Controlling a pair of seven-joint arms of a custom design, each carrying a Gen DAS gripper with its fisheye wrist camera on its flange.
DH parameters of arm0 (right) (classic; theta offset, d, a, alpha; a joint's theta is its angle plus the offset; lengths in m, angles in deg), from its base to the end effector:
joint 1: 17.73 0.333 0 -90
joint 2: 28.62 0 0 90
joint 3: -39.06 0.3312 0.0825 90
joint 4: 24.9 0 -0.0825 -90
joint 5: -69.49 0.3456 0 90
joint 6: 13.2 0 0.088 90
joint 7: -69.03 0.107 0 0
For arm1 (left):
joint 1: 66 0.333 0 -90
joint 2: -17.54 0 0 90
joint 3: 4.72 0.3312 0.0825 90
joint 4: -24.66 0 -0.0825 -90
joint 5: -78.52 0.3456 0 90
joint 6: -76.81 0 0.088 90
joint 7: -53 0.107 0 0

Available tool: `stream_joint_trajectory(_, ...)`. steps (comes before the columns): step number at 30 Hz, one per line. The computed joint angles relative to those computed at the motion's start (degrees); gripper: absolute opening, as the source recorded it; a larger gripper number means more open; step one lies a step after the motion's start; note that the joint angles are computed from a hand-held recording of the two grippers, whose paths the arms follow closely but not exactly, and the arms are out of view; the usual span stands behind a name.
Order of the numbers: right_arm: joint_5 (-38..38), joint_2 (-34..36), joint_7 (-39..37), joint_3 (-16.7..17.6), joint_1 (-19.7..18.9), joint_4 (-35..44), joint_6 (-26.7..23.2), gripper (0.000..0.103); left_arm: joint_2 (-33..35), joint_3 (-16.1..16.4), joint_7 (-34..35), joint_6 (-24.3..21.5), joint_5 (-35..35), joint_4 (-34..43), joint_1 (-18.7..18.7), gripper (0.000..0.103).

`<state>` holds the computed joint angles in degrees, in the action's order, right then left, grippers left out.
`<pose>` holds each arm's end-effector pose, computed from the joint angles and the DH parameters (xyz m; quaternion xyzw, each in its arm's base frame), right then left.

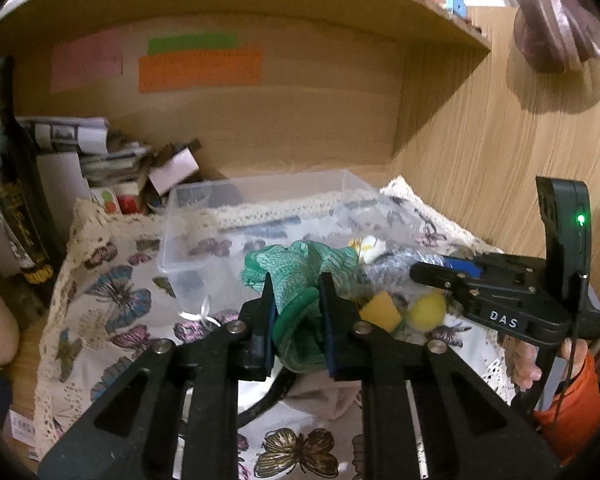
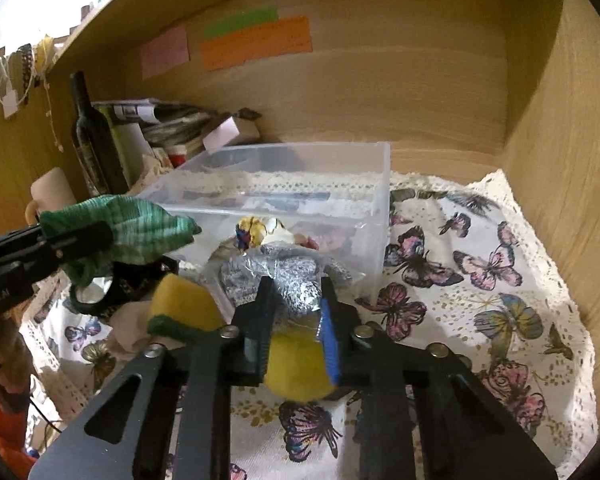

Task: Organize soft objects
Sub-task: 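Grasp green mesh cloth with left tool while right tool grasps foil bag, then drop green cloth into box with left tool while right tool drops foil bag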

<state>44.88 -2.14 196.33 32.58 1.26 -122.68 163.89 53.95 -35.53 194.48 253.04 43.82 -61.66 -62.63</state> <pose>0.6600 0.1968 0.4654 -0.6389 0.6245 -0.2648 0.3628 0.7001 -0.1912 0.4586 -0.4292 0.7488 -0.4579 0.2130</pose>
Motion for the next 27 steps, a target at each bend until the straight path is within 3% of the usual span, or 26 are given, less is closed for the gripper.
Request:
stream_joint_trajectory(4,-2.6,-1.3,2.1,-3.8,3.2,-0.8,1.9,0.014,-0.2,-3.0,1.5,2.4,-1.1,-0.2,2.1,0.018)
stream_joint_trajectory(10,-8.6,-1.9,8.2,-14.0,11.1,0.1,6.6,0.014,1.0,-9.3,3.2,7.4,-0.5,0.3,6.2,0.018)
stream_joint_trajectory(12,-10.1,-1.0,10.7,-20.0,15.6,1.2,8.5,0.014,1.5,-9.6,1.9,8.2,0.8,1.4,6.2,0.018)
stream_joint_trajectory(14,-9.9,0.0,11.3,-22.7,17.6,2.6,9.8,0.014,1.8,-8.8,0.1,8.2,2.3,2.5,5.7,0.018)
stream_joint_trajectory(17,-8.1,1.6,10.4,-24.8,18.8,5.1,10.4,0.014,2.5,-5.6,-3.2,7.6,4.5,5.3,3.4,0.018)
stream_joint_trajectory(22,-5.1,4.1,7.3,-22.2,15.9,10.2,8.7,0.014,4.7,3.3,-9.9,4.7,8.1,12.8,-2.8,0.019)
stream_joint_trajectory(25,-4.1,5.6,5.1,-16.9,11.4,14.1,5.9,0.014,7.0,8.9,-14.6,1.0,10.2,18.7,-6.5,0.019)
stream_joint_trajectory(27,-3.4,7.0,3.2,-12.5,8.0,17.3,3.3,0.014,9.9,14.3,-19.4,-3.3,12.6,25.1,-9.9,0.019)
